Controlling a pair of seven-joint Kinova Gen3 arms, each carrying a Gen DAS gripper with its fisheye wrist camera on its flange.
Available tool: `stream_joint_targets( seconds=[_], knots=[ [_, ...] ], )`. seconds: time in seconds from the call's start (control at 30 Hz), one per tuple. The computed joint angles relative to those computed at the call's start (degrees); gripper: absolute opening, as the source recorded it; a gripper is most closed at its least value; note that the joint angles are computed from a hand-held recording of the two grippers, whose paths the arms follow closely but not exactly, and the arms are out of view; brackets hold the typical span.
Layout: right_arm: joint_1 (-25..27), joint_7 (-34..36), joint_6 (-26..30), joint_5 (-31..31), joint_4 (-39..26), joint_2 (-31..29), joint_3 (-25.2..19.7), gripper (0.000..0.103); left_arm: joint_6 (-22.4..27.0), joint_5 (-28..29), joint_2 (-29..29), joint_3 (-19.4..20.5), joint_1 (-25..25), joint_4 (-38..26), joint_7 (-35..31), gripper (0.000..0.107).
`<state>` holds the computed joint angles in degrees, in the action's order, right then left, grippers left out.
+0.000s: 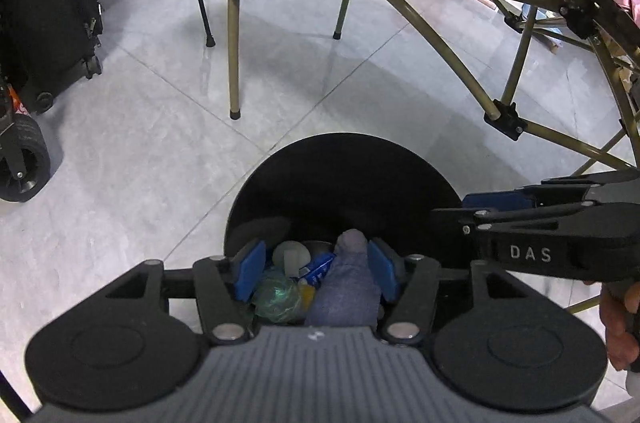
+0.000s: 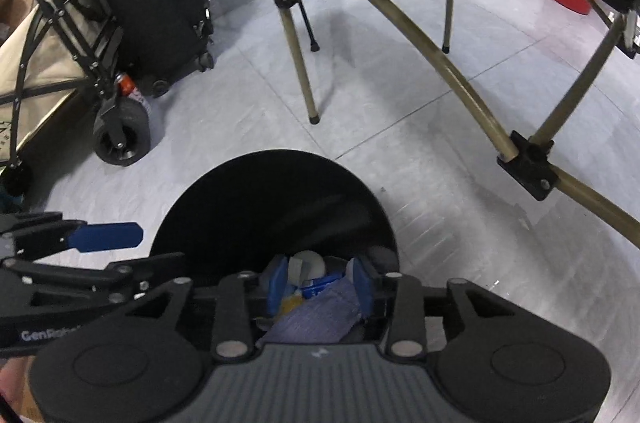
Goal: Collect trash
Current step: 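Move both grippers to the table and close them on the pink satin cloth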
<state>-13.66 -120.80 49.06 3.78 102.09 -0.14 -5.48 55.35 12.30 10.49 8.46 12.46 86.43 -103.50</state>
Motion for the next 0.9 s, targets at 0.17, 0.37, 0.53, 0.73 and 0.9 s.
stream_joint_targets(
  seconds=[0.17,0.37,0.53,0.73,0.9],
  knots=[
    [0.07,-1.13,0.28,1.02,-0.12,-2.95,-0.87,0.035,-2.55,0.02,-2.44,1.61,-1.95,1.41,-0.91,0.06],
    [1.5,-2.14,-1.45,3.38,1.05,-14.64,-3.05,0.035,-16.53,2.95,-14.96,1.19,-2.7,9.05,-1.26,0.076],
    [4.62,-9.24,-2.01,12.67,1.86,-27.91,-5.68,0.051,-28.18,12.13,-24.84,9.18,-9.26,15.76,-3.65,0.089],
    [19.17,-3.22,-3.6,11.3,4.44,-39.67,-4.23,0.06,-36.09,3.39,-24.55,9.69,3.3,16.14,7.98,0.099],
    [24.16,1.96,0.97,7.9,-1.57,-35.19,5.58,0.061,-32.23,-3.84,-14.81,10.12,11.93,6.15,17.83,0.099]
  ],
)
